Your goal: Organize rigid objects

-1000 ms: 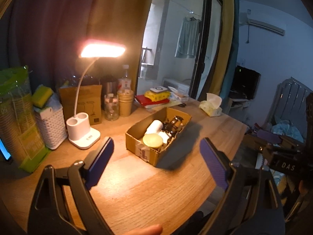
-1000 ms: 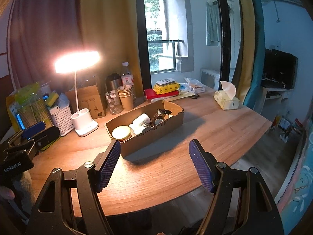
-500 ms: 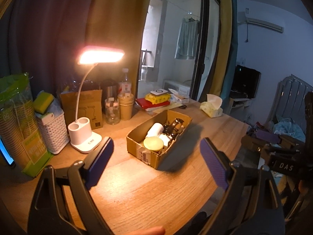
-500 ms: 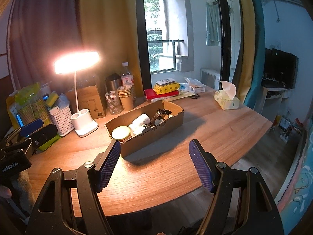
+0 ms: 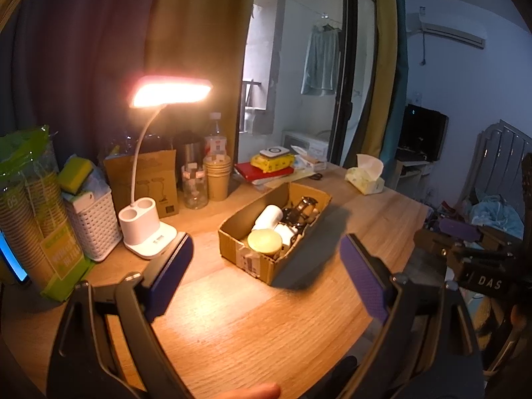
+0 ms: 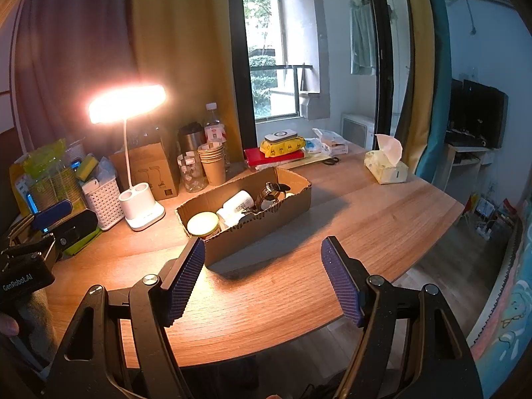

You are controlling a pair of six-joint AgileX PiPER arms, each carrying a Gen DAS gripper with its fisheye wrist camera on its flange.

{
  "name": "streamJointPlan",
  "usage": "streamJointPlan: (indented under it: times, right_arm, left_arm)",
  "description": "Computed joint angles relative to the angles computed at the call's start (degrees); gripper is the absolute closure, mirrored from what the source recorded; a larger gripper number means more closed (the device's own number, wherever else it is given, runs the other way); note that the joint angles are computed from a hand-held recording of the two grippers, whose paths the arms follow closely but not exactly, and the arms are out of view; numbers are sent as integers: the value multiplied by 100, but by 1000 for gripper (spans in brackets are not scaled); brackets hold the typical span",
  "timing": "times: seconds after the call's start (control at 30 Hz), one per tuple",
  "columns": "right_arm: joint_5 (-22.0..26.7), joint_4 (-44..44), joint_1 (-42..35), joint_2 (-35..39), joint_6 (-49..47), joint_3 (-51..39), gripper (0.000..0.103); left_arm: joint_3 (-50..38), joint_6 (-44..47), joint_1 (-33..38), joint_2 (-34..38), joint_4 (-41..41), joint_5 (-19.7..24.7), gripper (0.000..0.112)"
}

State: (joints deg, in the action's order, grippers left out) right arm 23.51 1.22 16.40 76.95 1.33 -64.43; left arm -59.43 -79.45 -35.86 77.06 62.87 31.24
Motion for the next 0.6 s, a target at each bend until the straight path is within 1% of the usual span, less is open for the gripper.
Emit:
streamJointPlan:
  times: [0.6]
  right_arm:
    - [6, -30, 17, 20, 38, 11, 28]
  left_arm:
    - [-118, 319, 88, 63, -316, -24, 21]
